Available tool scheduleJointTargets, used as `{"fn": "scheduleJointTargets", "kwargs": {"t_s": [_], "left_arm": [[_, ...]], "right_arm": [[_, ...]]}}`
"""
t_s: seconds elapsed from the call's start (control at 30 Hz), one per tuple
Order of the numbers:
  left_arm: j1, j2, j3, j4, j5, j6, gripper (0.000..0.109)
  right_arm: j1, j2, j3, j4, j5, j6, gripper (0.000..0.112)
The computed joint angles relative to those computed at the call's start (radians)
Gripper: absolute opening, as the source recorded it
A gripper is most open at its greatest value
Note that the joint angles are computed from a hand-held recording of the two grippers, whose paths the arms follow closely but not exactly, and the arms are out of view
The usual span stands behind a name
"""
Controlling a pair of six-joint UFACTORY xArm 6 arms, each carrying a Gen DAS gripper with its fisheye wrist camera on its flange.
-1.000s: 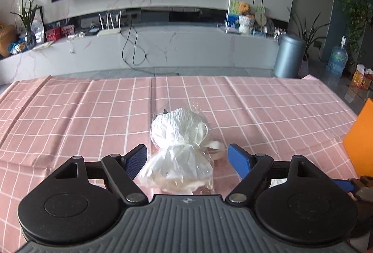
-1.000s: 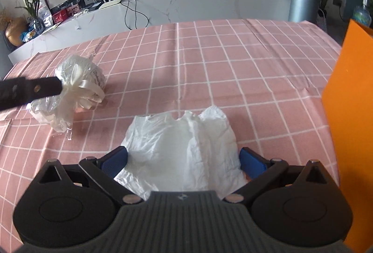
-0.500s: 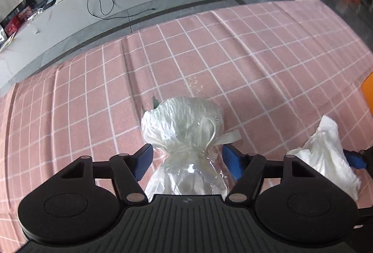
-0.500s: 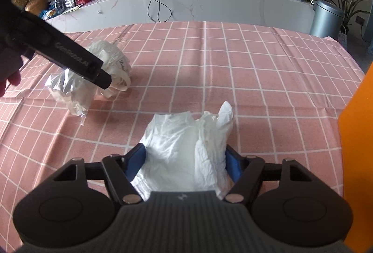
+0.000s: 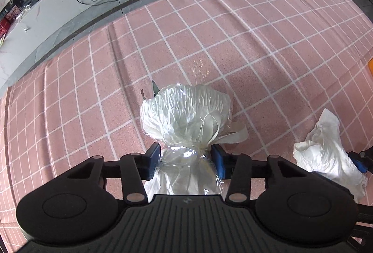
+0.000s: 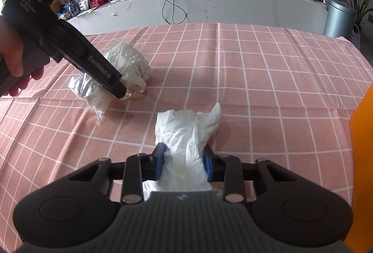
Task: Organize soft objects
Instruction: 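Lift and carry the white pad and wrapped bouquet over the shoebox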
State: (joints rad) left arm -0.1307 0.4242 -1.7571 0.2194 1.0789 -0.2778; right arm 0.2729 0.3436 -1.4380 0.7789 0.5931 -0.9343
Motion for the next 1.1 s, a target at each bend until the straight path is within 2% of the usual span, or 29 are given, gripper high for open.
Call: {"fn": "scheduleJointTargets", "kwargs": {"t_s": [0.23, 0.33, 0.5, 0.63, 0.8, 1.1], "left_arm": [[-0.003, -0.01, 0.026, 0.002, -0.02, -0.015, 0.048], [-0.009, -0.066, 0.112, 0.015, -0.102, -0.039, 0.047], [-0.027, -0.208, 0.321, 0.077, -0.309, -0.136, 0.047], [-0.051, -0.324, 0.478, 0.175, -0.457, -0.276, 0.047], [-0.096, -0.426, 0.584, 0.327, -0.539, -0.499, 0.047], [-0.221, -0.541, 0.656, 0.657, -0.525, -0.883, 0.047]], "right_arm": [[-0.02, 0.002, -0.018, -0.003, 0.048, 0.024, 0.027], [-0.025, -0.006, -0.009, 0.0, 0.047, 0.02, 0.027], [-0.033, -0.035, 0.02, 0.027, 0.036, -0.004, 0.027], [-0.04, -0.066, 0.044, 0.055, 0.025, -0.031, 0.027], [-0.057, -0.125, 0.084, 0.11, 0.017, -0.091, 0.027], [-0.126, -0.29, 0.187, 0.258, 0.047, -0.299, 0.027]]}}
